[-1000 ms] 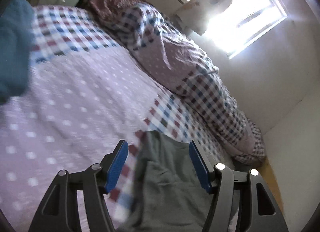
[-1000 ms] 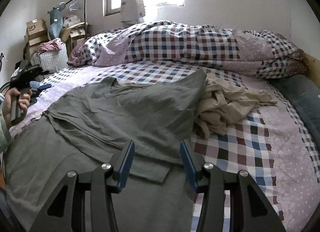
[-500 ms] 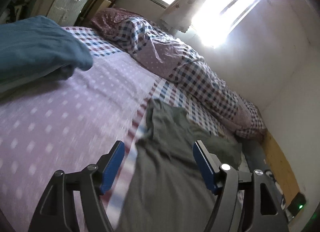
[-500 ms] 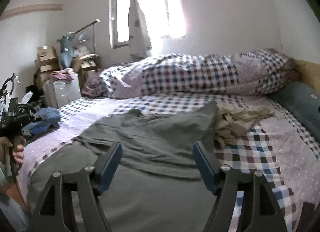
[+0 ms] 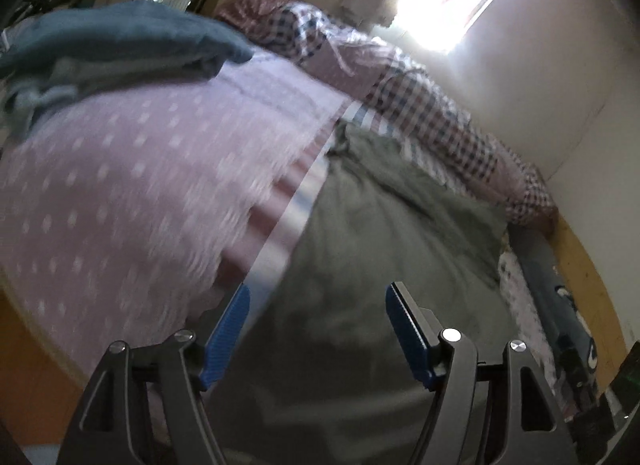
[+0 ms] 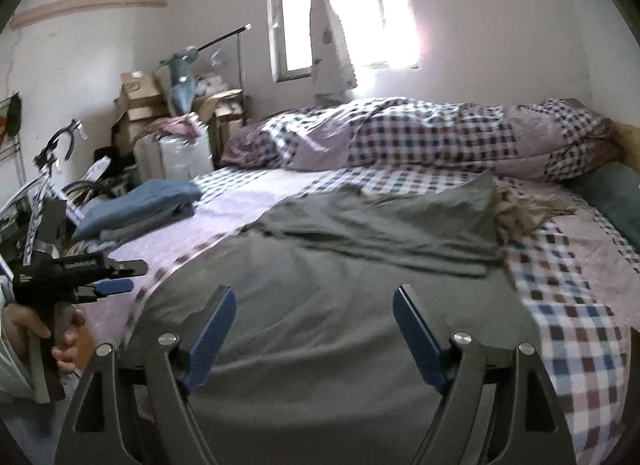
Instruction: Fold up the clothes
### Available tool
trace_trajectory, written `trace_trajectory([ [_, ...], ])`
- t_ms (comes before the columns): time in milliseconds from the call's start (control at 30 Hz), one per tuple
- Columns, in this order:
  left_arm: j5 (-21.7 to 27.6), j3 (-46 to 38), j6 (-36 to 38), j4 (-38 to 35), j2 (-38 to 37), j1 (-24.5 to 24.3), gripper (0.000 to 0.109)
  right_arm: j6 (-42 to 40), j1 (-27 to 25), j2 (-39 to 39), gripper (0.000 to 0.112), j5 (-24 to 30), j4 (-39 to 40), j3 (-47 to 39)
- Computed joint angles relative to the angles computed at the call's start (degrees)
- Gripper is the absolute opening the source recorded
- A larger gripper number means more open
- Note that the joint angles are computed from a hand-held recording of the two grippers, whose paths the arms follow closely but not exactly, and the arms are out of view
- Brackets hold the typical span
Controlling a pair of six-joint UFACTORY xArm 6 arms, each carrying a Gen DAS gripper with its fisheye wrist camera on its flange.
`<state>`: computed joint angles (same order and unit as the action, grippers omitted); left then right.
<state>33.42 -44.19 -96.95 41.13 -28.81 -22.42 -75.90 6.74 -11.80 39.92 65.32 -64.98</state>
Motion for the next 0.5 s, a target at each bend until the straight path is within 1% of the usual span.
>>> trace_trajectory([
  [133,1.58,3.44,-0.79,-2.78,-2.17,-1.81,0.075,-0.91,1.61,-4.08,0.084,-0.24,-1.10,4.85],
  [267,2.99,6.10,-2.65,-1.91,-5.38,-2.42,0.075,-2.42,3.95,-7.36,0.084,-0.41,-1.92,8.44],
  [367,0.15,9.80,-3.92,-3.42,-8.77,-0.93,0.075,-3.66,5.24,-9.00,0.084,-0.47,-2.37,10.32],
  [433,-2.82,12.06,-3.67,-5.73,-10.36,0.30,0.075,-3.85,6.08,-10.00,0.084,-0.69,-2.91,11.58],
  [500,-3.39,12.43,-2.25,-6.79,-10.67,0.24,0.075,-4.29,6.68,-10.75,0.084,-0.76,-3.26,12.41],
])
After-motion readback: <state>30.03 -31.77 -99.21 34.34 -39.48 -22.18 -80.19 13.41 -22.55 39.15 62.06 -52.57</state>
